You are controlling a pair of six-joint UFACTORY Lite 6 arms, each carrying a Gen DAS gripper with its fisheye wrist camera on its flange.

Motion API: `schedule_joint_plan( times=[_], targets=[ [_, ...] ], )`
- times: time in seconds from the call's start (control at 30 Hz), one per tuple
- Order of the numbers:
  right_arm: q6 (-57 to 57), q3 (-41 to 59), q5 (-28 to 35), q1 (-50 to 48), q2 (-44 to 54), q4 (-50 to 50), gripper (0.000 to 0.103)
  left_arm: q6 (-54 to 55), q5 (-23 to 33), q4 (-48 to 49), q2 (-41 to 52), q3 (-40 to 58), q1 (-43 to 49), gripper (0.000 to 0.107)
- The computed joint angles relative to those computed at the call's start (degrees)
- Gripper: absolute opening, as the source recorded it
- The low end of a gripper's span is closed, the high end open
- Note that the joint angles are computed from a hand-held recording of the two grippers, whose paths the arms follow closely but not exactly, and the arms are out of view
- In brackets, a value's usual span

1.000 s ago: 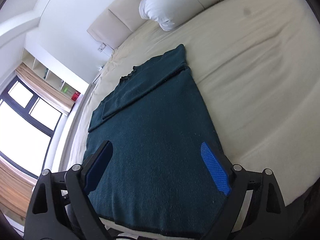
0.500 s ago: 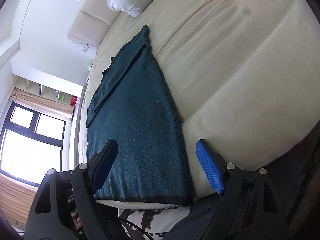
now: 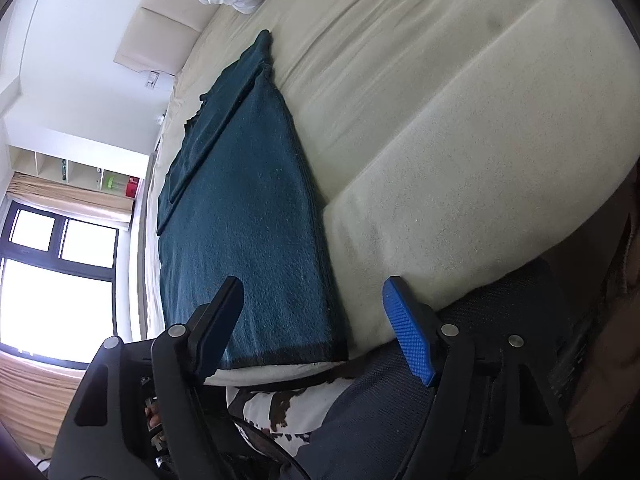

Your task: Fold small clothes

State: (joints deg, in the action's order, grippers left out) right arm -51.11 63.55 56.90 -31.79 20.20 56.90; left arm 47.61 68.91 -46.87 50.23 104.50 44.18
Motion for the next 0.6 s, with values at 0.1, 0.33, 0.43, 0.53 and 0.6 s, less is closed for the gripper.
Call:
schedule_joint_plan(
  times=[0.1,0.33,0.43,0.53,0.6],
  targets=[
    [1.9,0.9,0.1,2.1,0.9,-2.1,0.068,0.4,-0.3,0.0,-0.4,-0.7,0.1,0.007],
    [5.0,1.5,0.7,3.2,1.8,-5.2,0.060,1.2,-0.1,0.1,-0.4,-0.8,0.4,0.007],
    [7.2,3.3,1.4,4.0,3.1,-7.5,0.059,1.5,-0.3,0.0,-0.6,-1.1,0.4,0.007],
    [8.4,5.3,2.0,5.1,4.5,-9.0,0.058,1.7,-0.3,0.0,-0.6,-1.3,0.5,0.007],
    [8.4,5.8,2.3,5.8,5.2,-9.3,0.058,1.7,-0.4,0.0,-0.6,-1.4,0.5,0.007]
  ],
)
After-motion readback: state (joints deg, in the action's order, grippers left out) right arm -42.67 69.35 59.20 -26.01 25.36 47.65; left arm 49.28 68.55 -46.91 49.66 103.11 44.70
